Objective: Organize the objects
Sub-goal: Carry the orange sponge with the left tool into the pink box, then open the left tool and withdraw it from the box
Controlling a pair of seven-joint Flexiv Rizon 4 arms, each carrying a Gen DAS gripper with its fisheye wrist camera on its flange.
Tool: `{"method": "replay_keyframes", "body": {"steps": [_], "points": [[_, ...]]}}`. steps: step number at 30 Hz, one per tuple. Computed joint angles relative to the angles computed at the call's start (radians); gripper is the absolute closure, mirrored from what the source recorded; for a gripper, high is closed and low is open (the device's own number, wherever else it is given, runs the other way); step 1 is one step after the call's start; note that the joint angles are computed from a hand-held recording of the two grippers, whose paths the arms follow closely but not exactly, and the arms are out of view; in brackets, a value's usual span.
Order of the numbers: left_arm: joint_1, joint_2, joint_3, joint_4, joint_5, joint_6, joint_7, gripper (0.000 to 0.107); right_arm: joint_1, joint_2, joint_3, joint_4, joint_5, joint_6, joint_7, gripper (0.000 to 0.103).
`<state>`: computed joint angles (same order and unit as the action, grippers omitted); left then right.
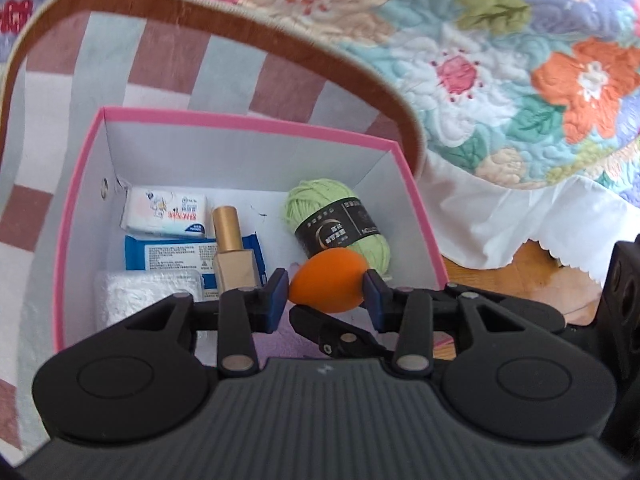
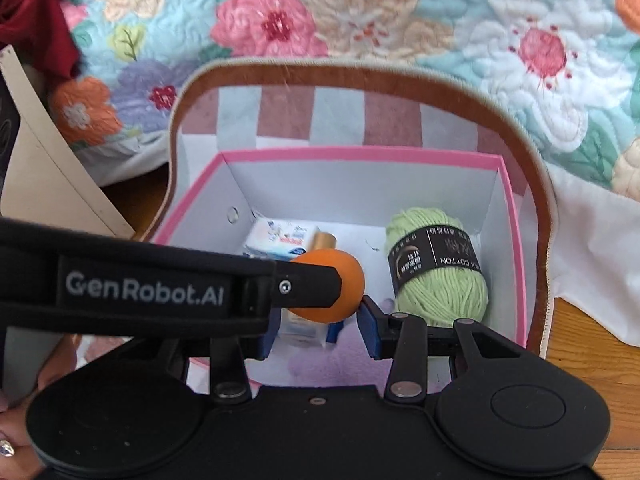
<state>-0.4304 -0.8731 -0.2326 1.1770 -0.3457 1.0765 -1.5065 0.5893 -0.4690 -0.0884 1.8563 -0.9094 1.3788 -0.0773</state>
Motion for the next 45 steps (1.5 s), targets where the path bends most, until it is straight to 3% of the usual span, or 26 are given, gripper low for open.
{"method": "replay_keyframes", "body": {"steps": [8, 10, 12, 14, 18, 23, 28, 35, 41, 45], "points": [[-0.015, -0.04, 0.017, -0.038, 0.009, -0.018, -0.038, 0.065, 0.005, -0.034, -0.039, -0.003, -0.033, 0.028, 0.07, 0.056], [-0.025, -0.044, 0.038, -0.05, 0.025, -0.024, -0.058, 0.06, 0.008, -0.04, -0.047, -0.002, -0.037, 0.038, 0.078, 0.055], [-0.05, -0.042, 0.09, -0.066, 0.066, -0.031, -0.103, 0.045, 0.005, -0.044, -0.047, 0.002, -0.026, 0.049, 0.077, 0.052], [-0.06, -0.03, 0.12, -0.069, 0.102, -0.05, -0.137, 0.045, 0.018, -0.037, -0.059, 0.012, -0.031, 0.038, 0.086, 0.049], [-0.05, 0.016, 0.12, -0.01, 0.138, -0.024, -0.157, 0.034, 0.025, -0.016, -0.081, 0.046, -0.083, 0.076, 0.129, 0.049], [-0.021, 0.089, 0.091, 0.106, 0.13, -0.001, -0.162, 0.034, 0.061, 0.026, -0.156, 0.087, -0.259, 0.119, 0.33, 0.049], [-0.016, 0.208, 0.115, 0.25, 0.155, -0.012, -0.199, 0.034, 0.035, 0.095, -0.067, 0.121, -0.282, 0.029, 0.327, 0.049], [-0.046, 0.367, 0.197, 0.365, 0.288, -0.068, -0.307, 0.023, 0.0, 0.197, 0.081, 0.156, -0.254, -0.132, 0.258, 0.049], [-0.003, 0.502, 0.169, 0.511, 0.303, 0.001, -0.335, 0.022, -0.033, 0.265, 0.209, 0.149, -0.171, -0.256, 0.207, 0.043], [-0.01, 0.559, 0.184, 0.54, 0.389, -0.019, -0.353, 0.021, -0.032, 0.295, 0.256, 0.139, -0.141, -0.316, 0.197, 0.04]]}}
